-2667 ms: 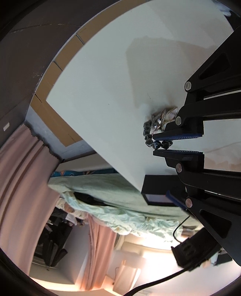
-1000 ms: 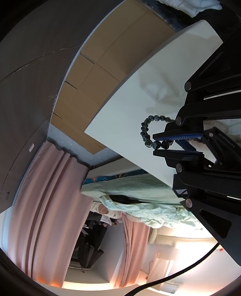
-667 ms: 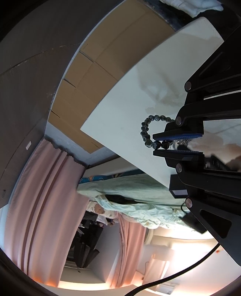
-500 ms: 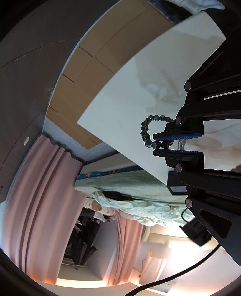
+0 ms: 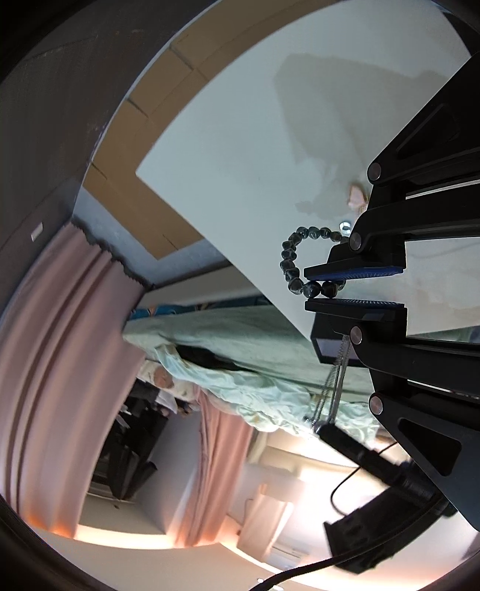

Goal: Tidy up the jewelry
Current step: 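Carry the silver chain over the black box and release it with the left tool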

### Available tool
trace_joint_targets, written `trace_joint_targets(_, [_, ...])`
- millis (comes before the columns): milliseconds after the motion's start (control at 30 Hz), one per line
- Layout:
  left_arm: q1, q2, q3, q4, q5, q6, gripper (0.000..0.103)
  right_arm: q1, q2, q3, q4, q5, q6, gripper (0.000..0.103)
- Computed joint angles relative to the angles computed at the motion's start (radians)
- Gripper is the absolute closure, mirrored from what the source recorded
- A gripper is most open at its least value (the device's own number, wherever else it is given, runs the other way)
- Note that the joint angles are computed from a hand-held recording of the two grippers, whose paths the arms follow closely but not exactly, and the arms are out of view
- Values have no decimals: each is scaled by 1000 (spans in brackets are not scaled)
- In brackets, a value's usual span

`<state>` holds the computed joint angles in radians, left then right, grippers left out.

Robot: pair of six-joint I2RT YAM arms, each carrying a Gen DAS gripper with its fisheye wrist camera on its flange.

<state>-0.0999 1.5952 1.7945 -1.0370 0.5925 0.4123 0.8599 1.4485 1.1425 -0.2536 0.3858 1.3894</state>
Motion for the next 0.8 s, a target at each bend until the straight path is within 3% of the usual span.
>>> trace_joint_targets(333, [109, 84, 128, -31, 18, 4, 63, -8, 80, 72, 0, -42, -36, 92])
trace_joint_targets(800, [214, 201, 35, 128, 29, -112, 63, -17, 191, 201, -83, -74, -65, 92])
